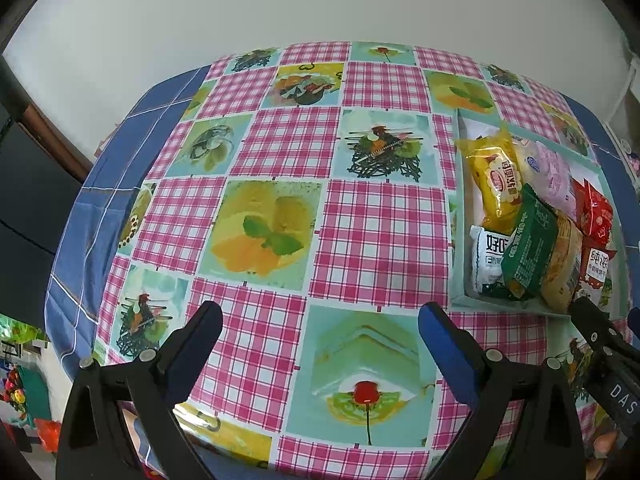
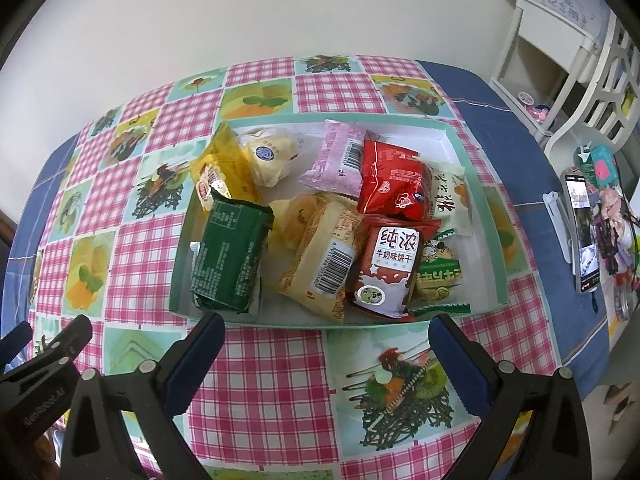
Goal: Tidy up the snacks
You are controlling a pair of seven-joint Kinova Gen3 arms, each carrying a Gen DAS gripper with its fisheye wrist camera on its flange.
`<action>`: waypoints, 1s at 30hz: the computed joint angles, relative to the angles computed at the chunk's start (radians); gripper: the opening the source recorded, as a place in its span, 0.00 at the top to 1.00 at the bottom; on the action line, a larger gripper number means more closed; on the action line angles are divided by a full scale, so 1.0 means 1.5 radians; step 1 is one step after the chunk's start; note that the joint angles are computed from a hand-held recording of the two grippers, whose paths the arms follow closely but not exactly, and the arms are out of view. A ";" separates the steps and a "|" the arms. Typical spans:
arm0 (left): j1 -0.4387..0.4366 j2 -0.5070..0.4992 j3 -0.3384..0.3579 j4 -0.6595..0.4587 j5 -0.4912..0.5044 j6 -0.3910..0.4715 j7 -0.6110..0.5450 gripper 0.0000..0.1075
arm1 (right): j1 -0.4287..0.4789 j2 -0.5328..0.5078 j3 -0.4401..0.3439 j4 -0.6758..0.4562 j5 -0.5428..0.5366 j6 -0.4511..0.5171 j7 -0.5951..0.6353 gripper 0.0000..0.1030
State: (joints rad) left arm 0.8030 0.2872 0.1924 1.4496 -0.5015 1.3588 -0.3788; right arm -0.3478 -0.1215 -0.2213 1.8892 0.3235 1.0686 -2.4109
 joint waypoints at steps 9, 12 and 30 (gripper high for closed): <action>0.000 -0.001 -0.001 -0.001 -0.003 0.003 0.006 0.09 | -0.001 0.002 -0.001 0.000 0.002 0.001 -0.003 0.00; 0.001 0.000 0.000 -0.002 -0.003 0.004 0.007 0.09 | -0.002 0.002 -0.001 -0.001 0.002 0.002 -0.004 0.00; 0.001 -0.002 0.001 -0.001 -0.007 0.007 0.006 0.09 | -0.003 0.002 -0.001 -0.001 0.003 0.002 -0.007 0.00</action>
State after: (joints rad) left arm 0.8039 0.2842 0.1934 1.4488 -0.5127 1.3695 -0.3697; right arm -0.3520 -0.1185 -0.2233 1.8878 0.3282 1.0722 -2.4209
